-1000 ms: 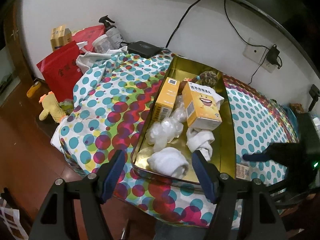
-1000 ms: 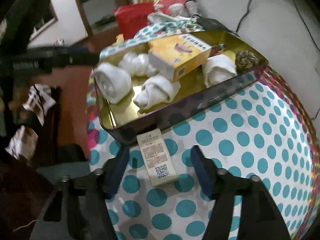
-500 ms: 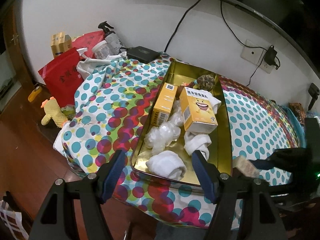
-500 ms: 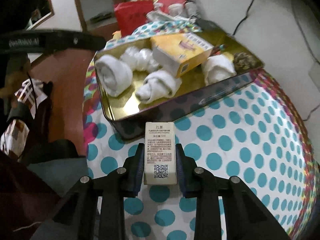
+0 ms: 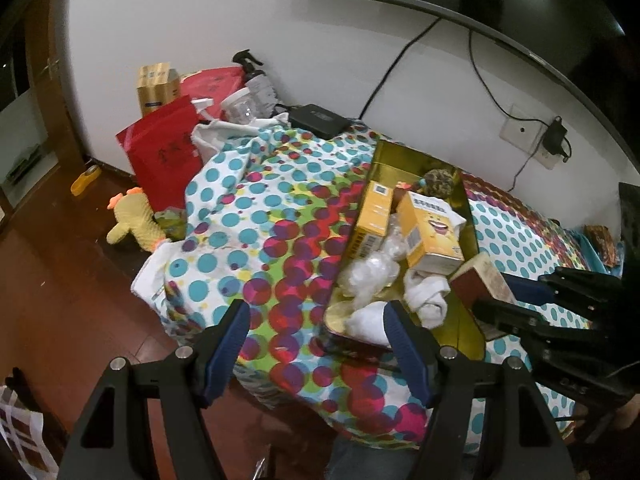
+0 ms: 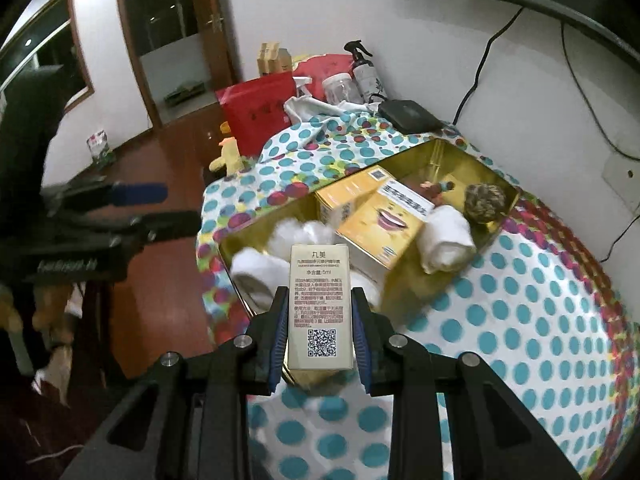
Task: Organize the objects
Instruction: 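Carry the cream QR-code box to the gold tray and release it with the right gripper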
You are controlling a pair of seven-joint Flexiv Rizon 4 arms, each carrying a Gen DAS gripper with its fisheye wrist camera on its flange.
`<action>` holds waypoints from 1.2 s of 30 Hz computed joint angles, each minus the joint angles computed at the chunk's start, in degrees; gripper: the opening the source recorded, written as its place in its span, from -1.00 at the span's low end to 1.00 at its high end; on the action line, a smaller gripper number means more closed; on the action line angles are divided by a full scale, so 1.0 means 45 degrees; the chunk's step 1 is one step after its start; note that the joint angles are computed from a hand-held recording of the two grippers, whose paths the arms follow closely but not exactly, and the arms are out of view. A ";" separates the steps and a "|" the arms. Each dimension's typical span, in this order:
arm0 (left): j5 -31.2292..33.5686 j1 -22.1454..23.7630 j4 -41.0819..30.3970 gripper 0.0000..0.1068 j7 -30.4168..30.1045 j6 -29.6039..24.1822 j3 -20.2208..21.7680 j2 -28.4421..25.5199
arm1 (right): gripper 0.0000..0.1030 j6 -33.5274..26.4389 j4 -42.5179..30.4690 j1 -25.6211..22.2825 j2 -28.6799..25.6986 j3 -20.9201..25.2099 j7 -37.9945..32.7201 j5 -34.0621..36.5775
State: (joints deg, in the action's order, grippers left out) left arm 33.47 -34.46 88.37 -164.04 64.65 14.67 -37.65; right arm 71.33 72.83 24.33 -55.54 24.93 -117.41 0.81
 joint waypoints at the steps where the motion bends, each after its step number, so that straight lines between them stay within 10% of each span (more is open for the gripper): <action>1: -0.0012 0.0021 0.0081 0.33 -0.0030 0.0008 0.0003 0.0040 | -0.46 0.0038 -0.0070 0.0161 -0.0046 -0.0169 0.0223 -0.0010; 24: -0.1013 0.0458 0.0340 0.33 0.0550 0.0429 -0.0240 -0.0009 | -0.44 -0.0961 -0.1340 0.1799 -0.0987 -0.2042 0.4595 -0.1535; 36: -0.0978 0.0068 0.0054 0.33 0.0542 -0.0344 -0.0110 0.0159 | 0.58 0.1055 0.1109 0.2618 0.0716 -0.3911 0.7333 -0.2878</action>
State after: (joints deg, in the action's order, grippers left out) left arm 29.07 -34.15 88.61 -161.61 63.10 14.18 -36.94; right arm 76.08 77.82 36.11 -52.32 7.33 -84.41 -12.14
